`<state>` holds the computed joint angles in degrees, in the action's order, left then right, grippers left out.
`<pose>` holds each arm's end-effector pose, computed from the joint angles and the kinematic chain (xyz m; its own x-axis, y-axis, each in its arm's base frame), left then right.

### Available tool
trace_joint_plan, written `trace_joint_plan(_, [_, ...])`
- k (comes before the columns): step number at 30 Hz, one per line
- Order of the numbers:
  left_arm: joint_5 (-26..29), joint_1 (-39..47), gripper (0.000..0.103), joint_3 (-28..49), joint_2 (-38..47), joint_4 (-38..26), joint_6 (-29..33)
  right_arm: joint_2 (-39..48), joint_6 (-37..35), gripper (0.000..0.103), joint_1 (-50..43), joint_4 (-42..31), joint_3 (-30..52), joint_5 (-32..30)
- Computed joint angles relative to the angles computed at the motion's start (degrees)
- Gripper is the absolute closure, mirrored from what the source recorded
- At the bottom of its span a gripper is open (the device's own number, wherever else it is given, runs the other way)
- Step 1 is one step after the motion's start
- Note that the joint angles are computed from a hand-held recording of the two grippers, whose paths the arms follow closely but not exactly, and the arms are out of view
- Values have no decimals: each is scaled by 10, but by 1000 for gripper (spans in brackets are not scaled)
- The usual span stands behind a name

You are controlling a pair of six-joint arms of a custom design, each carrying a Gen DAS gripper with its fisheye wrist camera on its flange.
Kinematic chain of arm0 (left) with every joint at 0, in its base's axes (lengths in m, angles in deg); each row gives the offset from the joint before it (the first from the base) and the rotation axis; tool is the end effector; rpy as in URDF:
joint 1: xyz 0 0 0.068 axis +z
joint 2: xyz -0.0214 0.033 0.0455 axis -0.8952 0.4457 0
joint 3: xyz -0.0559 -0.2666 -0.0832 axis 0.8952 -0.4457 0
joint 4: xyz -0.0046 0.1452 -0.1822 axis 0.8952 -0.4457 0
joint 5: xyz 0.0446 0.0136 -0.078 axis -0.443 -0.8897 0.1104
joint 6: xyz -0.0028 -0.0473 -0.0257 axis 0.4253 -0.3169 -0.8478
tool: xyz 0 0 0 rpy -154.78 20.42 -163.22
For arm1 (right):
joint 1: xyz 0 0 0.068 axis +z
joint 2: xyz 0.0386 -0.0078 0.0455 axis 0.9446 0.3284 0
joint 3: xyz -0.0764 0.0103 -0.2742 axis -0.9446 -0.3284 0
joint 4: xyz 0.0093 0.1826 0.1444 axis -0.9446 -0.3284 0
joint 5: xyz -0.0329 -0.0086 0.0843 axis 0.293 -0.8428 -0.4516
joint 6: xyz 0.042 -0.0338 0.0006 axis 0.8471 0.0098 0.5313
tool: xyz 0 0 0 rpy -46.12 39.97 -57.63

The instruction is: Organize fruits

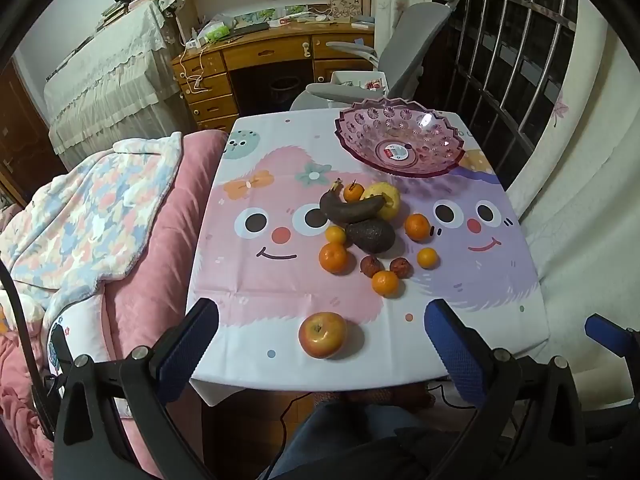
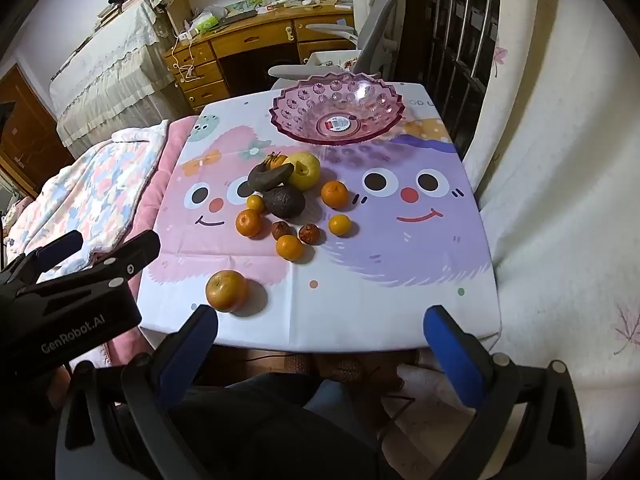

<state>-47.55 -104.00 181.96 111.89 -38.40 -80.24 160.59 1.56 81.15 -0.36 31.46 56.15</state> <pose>0.2364 -0.1886 0.3495 -0.8551 0.1544 -0.4950 0.1618 0.9864 0.0282 0.2213 0.0386 0.3236 -0.9051 0.1600 -0.3940 0.1363 0.9868 0.0876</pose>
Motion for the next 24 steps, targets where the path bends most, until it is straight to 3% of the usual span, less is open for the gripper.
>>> trace_joint_plan(11, [-18, -5, 1, 35, 20, -15, 0, 7, -6, 0, -10, 3, 4, -4])
trace_joint_plan(24, [-23, -7, 1, 23, 15, -8, -1, 7, -8, 0, -12, 8, 3, -7])
